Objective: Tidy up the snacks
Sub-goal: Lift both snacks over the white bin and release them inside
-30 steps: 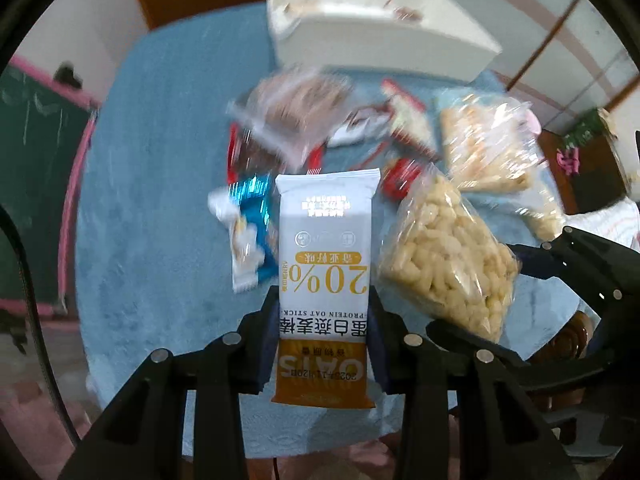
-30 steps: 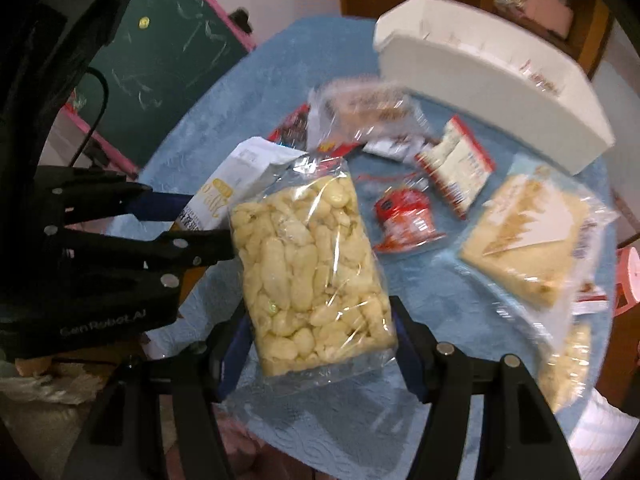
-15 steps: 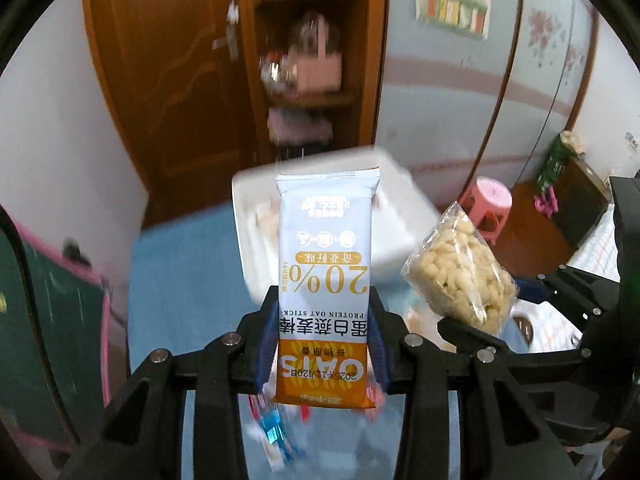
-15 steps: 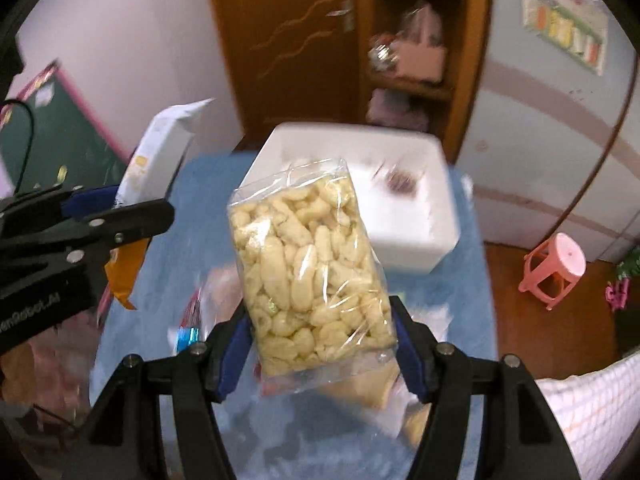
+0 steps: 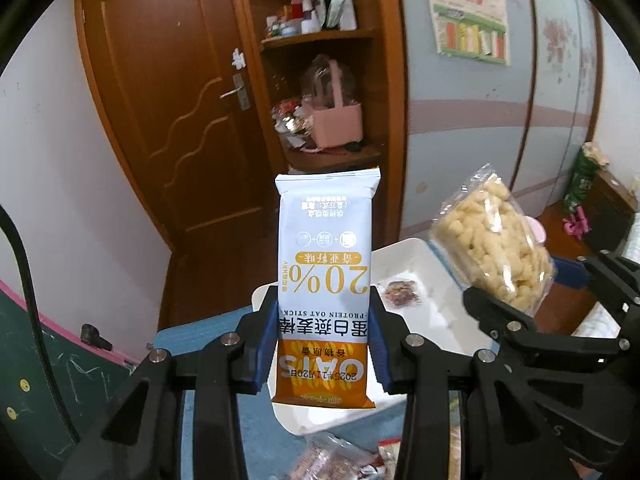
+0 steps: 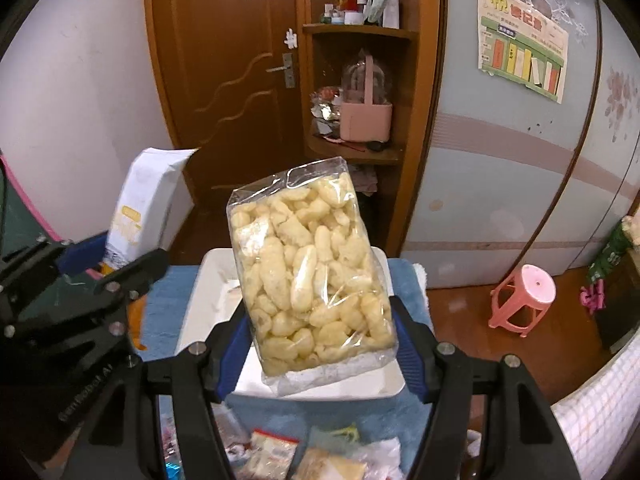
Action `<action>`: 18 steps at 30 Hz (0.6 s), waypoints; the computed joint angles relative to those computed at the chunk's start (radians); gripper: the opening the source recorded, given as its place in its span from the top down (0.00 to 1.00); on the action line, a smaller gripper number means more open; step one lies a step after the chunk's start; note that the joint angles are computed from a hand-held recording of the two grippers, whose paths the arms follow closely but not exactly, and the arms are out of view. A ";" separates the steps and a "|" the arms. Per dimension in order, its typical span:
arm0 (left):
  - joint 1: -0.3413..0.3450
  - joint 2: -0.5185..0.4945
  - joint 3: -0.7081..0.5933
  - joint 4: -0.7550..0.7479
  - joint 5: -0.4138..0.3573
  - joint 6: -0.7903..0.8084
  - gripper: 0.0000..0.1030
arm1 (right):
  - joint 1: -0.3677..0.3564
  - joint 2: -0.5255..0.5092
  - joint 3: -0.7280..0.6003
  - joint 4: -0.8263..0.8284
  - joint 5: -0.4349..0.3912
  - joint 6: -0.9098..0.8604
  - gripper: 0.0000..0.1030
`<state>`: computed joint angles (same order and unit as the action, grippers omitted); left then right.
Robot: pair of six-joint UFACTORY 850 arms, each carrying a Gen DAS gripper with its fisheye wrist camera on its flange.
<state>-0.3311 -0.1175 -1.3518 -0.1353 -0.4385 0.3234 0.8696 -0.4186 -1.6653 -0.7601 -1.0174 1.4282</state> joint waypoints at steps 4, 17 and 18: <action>-0.008 -0.059 -0.023 0.122 0.020 -0.111 0.46 | -0.029 -0.034 -0.025 0.050 -0.005 -0.064 0.34; 0.030 -0.067 -0.001 0.133 -0.006 -0.128 0.14 | -0.045 -0.024 0.022 0.047 0.053 -0.039 0.19; 0.032 -0.061 0.003 0.126 -0.008 -0.121 0.14 | -0.042 -0.022 0.023 0.051 0.055 -0.040 0.19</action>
<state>-0.2995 -0.1786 -1.3484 -0.0094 -0.4469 0.2024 0.8273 -0.4408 -1.6420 -0.7091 -0.9628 1.3884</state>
